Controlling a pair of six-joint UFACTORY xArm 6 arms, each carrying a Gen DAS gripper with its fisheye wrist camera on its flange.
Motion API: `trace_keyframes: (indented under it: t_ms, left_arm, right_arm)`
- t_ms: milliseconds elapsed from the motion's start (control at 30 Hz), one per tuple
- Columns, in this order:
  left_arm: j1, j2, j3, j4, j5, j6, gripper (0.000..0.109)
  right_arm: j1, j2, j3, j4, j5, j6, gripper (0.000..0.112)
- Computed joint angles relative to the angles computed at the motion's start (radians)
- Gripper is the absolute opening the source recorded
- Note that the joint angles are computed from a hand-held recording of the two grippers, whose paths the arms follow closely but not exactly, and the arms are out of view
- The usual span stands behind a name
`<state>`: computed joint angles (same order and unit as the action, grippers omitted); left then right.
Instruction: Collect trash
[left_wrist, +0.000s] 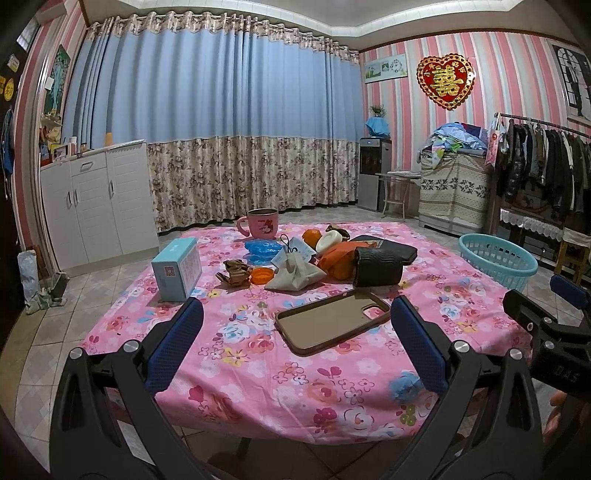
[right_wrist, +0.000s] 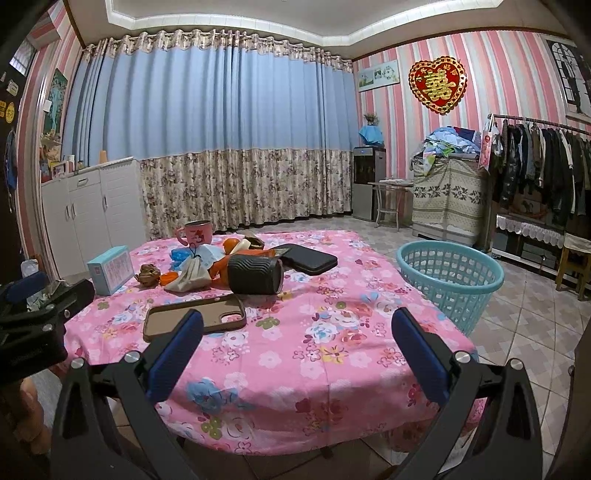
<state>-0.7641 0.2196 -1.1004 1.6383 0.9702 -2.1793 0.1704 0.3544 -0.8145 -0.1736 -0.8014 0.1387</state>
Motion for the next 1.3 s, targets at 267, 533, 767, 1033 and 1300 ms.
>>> trace_keyframes:
  t_ms: [267,533,767,1033,1300]
  left_arm:
    - [0.001,-0.002,0.000,-0.001,-0.003,0.002,0.098]
    - [0.000,-0.001,-0.003,-0.004,-0.003,0.006,0.098]
    - [-0.001,0.000,-0.004,-0.005,-0.002,0.007,0.098]
    - [-0.001,-0.001,-0.002,-0.004,0.000,0.007,0.098]
    - [-0.002,-0.001,-0.001,-0.001,0.002,0.003,0.098]
  right_arm:
    - [0.001,-0.008,0.004,0.001,0.004,-0.001,0.099]
    - [0.001,-0.007,0.005,0.002,-0.001,-0.002,0.099]
    - [-0.008,-0.010,-0.001,-0.014,0.006,0.009,0.099]
    - [-0.005,-0.011,0.000,-0.007,0.002,0.001,0.099]
    - [-0.004,-0.009,0.002,-0.005,-0.003,-0.001,0.099]
